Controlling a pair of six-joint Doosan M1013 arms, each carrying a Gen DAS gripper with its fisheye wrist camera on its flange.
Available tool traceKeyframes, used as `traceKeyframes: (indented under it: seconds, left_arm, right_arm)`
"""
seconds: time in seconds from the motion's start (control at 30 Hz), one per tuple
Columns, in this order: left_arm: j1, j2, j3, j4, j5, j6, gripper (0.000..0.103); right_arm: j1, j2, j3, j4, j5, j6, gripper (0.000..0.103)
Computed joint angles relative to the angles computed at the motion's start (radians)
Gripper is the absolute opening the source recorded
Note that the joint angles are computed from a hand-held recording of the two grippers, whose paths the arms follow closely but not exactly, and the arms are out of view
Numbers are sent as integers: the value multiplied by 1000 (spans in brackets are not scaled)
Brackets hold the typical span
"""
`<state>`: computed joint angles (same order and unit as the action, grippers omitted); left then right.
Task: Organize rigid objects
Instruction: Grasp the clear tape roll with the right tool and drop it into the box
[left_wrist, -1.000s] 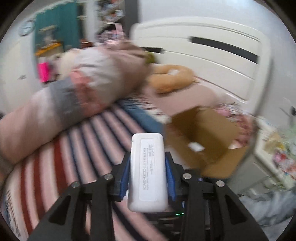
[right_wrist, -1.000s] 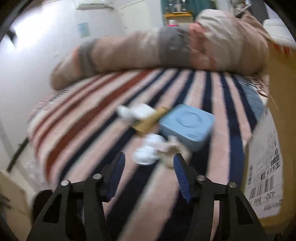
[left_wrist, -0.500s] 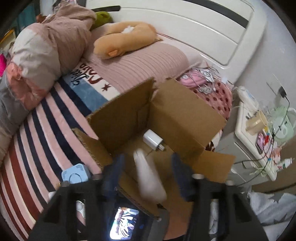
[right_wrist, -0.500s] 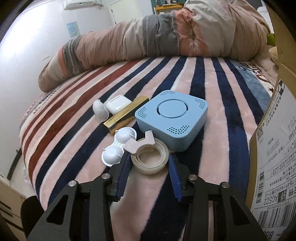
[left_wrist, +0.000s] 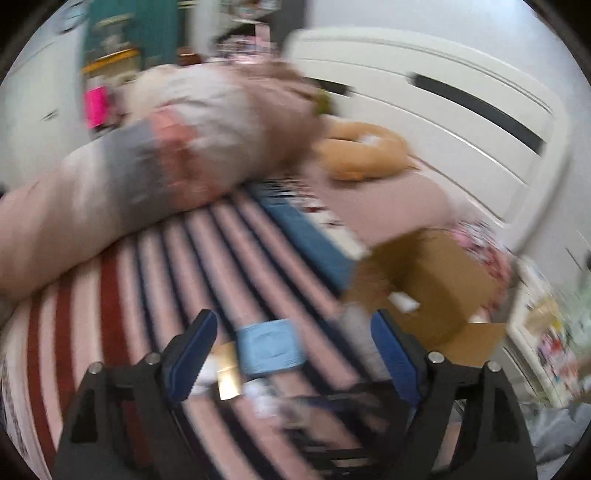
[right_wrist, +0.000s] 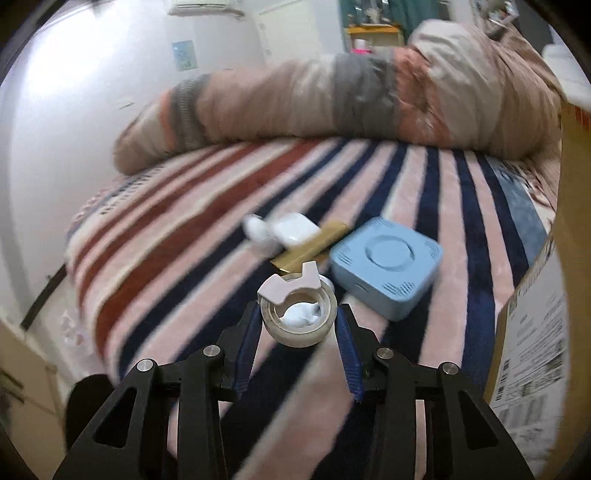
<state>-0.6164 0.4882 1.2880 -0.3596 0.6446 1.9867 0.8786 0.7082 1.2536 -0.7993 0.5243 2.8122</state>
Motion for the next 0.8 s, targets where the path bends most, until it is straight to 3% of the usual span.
traceKeyframes:
  seconds: [0.13, 0.23, 0.3, 0.4, 0.47, 0.57, 0.63, 0.73, 0.8]
  left_arm:
    - [48, -8, 96, 59, -93, -106, 85]
    - [83, 27, 129, -107, -46, -6, 85]
    - [91, 54, 143, -192, -30, 32, 85]
    - [81, 95, 148, -205, -29, 10, 85]
    - [60, 114, 149, -177, -41, -29, 83]
    - [39, 139, 131, -113, -54, -82, 65]
    - [24, 148, 125, -49, -71, -132, 61]
    - [4, 154, 122, 25, -110, -183, 53]
    - [-3, 158, 120, 53, -122, -200, 40]
  right_arm:
    - [26, -88, 60, -127, -1, 107, 37]
    - [46, -159, 114, -266, 49, 221, 37]
    - [57, -199, 137, -306, 151, 245, 37]
    - [53, -205, 115, -230, 346, 134, 37]
    - [28, -213, 118, -139, 360, 80, 37]
    - [-14, -208, 113, -14, 366, 33, 37]
    - [-29, -204, 108, 31, 377, 19, 37]
    - [-30, -200, 104, 26, 399, 25, 55]
    - [-23, -204, 109, -1, 396, 38, 60]
